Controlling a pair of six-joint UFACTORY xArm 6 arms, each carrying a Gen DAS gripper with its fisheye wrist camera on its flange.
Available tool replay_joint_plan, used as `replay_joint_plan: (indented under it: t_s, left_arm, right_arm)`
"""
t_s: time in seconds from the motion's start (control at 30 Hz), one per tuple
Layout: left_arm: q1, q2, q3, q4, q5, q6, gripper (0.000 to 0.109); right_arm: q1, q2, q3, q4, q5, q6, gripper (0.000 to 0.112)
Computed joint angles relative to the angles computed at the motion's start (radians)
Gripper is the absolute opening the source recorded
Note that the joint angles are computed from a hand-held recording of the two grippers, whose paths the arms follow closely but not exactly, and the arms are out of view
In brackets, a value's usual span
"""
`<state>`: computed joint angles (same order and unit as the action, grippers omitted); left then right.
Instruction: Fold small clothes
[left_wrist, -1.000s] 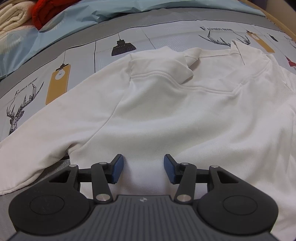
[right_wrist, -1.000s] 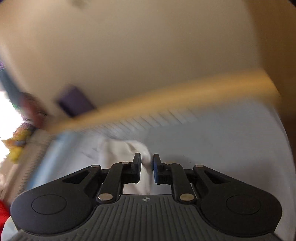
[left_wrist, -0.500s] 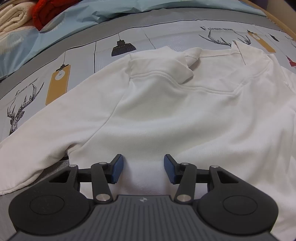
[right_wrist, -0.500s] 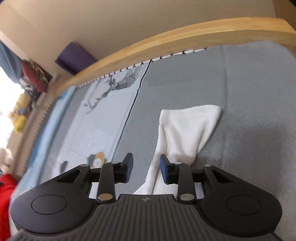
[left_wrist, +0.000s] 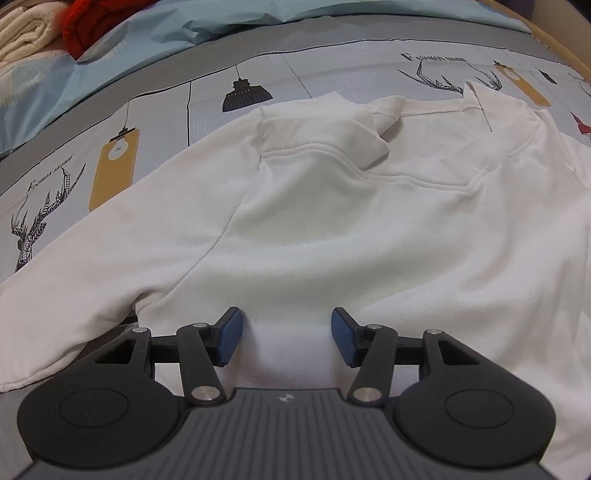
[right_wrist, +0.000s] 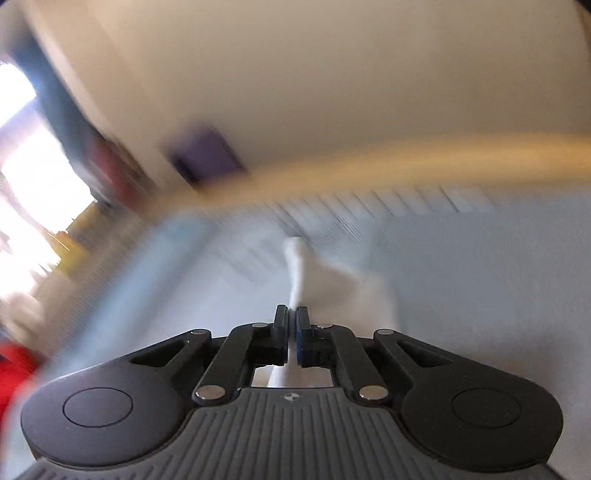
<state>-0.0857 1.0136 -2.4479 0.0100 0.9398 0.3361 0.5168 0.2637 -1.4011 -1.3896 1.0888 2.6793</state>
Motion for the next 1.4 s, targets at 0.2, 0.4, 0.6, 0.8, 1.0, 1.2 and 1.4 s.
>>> replay_joint_plan:
  t_s: [0.2, 0.4, 0.6, 0.8, 1.0, 1.2, 1.4]
  left_arm:
    - [-0.001, -0.019, 0.034, 0.001, -0.02, -0.001, 0.059]
    - [0.001, 0.026, -0.052, -0.006, 0.025, -0.009, 0.059]
    - [-0.005, -0.014, 0.027, 0.003, -0.024, 0.001, 0.059]
    - [-0.001, 0.009, -0.015, -0.011, 0.001, 0.009, 0.059]
    - [0.0, 0.032, -0.055, -0.019, 0.019, 0.014, 0.06]
    - [-0.001, 0.007, -0.007, -0.015, -0.009, 0.015, 0.06]
    - [0.0, 0.016, -0.024, -0.02, 0.0, 0.02, 0.06]
  right_arm:
    - [0.038, -0.048, 0.061, 0.047, 0.203, 0.147, 0.0]
    - [-0.029, -0.024, 0.116, 0.344, 0.028, 0.091, 0.003]
    - [-0.099, 0.07, 0.038, 0.16, -0.29, 0.044, 0.027]
    - [-0.136, 0.184, -0.06, 0.176, -0.426, 0.055, 0.029]
    - [-0.112, 0.224, -0.13, 0.228, -0.368, -0.078, 0.026]
    - [-0.064, 0.223, -0.169, 0.223, -0.208, -0.069, 0.0]
    - [0.015, 0.036, -0.077, 0.041, 0.156, 0.179, 0.0]
